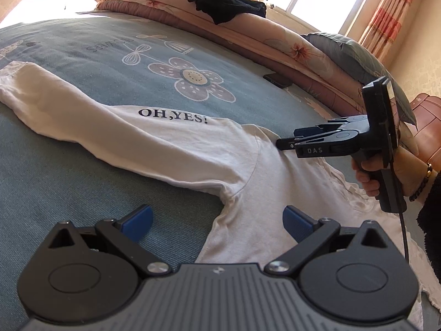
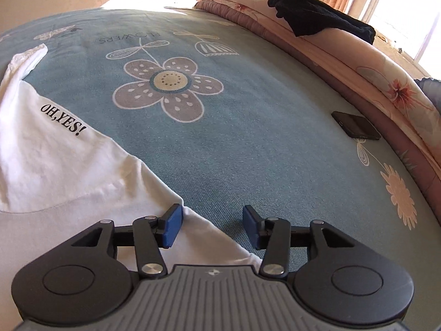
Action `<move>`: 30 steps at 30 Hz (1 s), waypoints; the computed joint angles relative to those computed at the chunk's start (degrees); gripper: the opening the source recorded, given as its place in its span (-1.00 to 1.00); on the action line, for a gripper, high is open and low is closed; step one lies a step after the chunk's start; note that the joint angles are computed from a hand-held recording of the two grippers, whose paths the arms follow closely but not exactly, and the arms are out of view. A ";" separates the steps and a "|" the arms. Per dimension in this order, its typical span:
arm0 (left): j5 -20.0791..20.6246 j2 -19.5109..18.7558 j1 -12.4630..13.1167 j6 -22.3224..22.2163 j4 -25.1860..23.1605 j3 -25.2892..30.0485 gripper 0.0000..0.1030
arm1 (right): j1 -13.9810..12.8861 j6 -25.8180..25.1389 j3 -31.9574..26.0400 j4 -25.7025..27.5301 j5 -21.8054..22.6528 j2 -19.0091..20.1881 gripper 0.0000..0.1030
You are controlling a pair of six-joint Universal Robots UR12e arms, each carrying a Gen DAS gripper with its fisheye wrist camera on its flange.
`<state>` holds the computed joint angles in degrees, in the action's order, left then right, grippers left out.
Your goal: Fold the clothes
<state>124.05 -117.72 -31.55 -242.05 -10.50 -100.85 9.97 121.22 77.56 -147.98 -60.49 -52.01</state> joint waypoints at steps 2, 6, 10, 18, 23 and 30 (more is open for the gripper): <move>0.13 -0.04 -0.03 0.16 -0.24 0.10 0.94 | 0.06 5.31 0.30 -4.84 -1.00 0.45 0.06; 0.38 -0.13 -0.10 0.47 -0.73 0.30 0.94 | -0.60 10.47 0.59 -7.07 -1.52 0.04 0.06; 0.40 -0.12 -0.11 0.39 -0.74 0.30 0.94 | -2.44 13.84 1.06 0.62 4.63 -2.22 0.08; 1.74 -0.22 -0.35 0.26 -4.26 1.29 0.94 | -2.28 14.08 2.47 9.77 4.50 -4.14 0.29; 4.70 0.10 -0.72 -2.62 -9.87 2.12 0.94 | -1.38 10.82 4.37 9.67 7.21 -6.02 0.29; 9.05 1.43 -0.87 -11.81 -19.87 2.33 0.94 | 1.01 -0.35 6.60 12.31 11.92 -9.30 0.01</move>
<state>133.10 -116.29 -32.41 -253.86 -30.37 -98.51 10.97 120.87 84.16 -135.67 -48.58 -61.31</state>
